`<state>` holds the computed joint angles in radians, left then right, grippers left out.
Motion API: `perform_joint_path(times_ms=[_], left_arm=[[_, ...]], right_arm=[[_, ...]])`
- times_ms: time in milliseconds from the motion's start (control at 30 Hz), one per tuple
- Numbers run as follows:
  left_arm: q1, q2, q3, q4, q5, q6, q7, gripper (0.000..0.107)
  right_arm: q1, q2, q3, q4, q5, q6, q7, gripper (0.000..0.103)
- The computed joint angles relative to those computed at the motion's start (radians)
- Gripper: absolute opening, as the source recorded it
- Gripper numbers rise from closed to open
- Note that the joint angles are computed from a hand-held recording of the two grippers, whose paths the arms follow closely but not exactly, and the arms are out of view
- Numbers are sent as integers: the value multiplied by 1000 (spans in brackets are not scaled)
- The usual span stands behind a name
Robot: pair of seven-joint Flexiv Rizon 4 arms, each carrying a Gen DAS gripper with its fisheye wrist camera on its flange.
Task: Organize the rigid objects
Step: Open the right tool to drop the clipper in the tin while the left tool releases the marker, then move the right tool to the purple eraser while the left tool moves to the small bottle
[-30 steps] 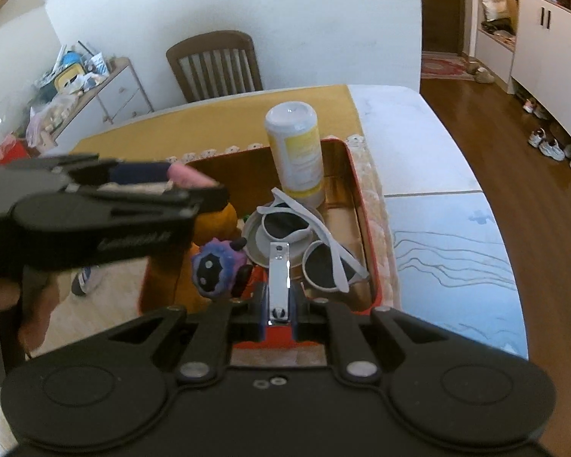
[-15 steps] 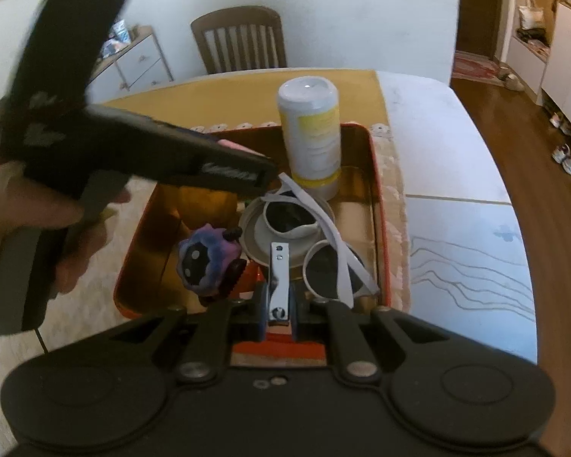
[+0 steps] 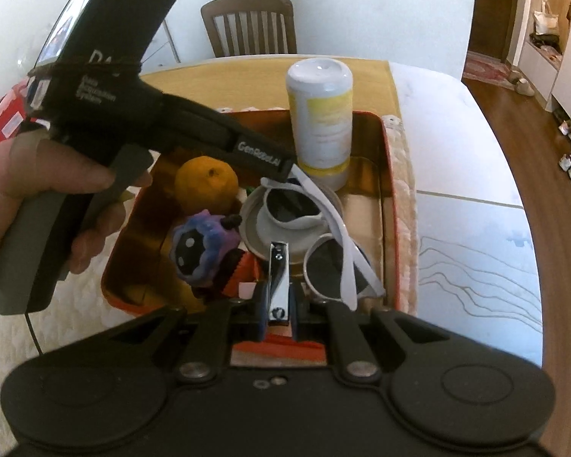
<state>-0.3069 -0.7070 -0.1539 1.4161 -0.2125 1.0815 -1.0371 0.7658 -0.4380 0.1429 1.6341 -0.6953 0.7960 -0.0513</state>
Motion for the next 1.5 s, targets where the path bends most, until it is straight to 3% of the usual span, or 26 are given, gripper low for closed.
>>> perform_joint_path(times_ms=[200,333,533,867,1067,1300,1367,1500], left_arm=[[4,7,0,9,-3,-2,-10,60],[11,17,-7,26,-8,17,0,67],[50,58,-53,95,-62,74,40,68],[128,151,-142,240,-176,181,164,68],[202,215,-232,338,-309,227,301,68],[271,301,-322,451,-563,265,516,69],[286,324,-345,481,-652,285,589,79],[302,365,-362,521,-803,291,719,80]], right_arm=[[-4,3,-6,8,-1,12,40,23],[-2,6,-4,7,0,4,51,29],[4,16,-7,19,-27,6,84,31],[13,36,-4,30,-78,-10,148,45],[25,32,3,2,-86,-52,155,53],[47,27,1,-29,-113,-91,173,64],[55,24,-1,-37,-124,-101,182,65],[72,14,-6,-62,-140,-123,207,73]])
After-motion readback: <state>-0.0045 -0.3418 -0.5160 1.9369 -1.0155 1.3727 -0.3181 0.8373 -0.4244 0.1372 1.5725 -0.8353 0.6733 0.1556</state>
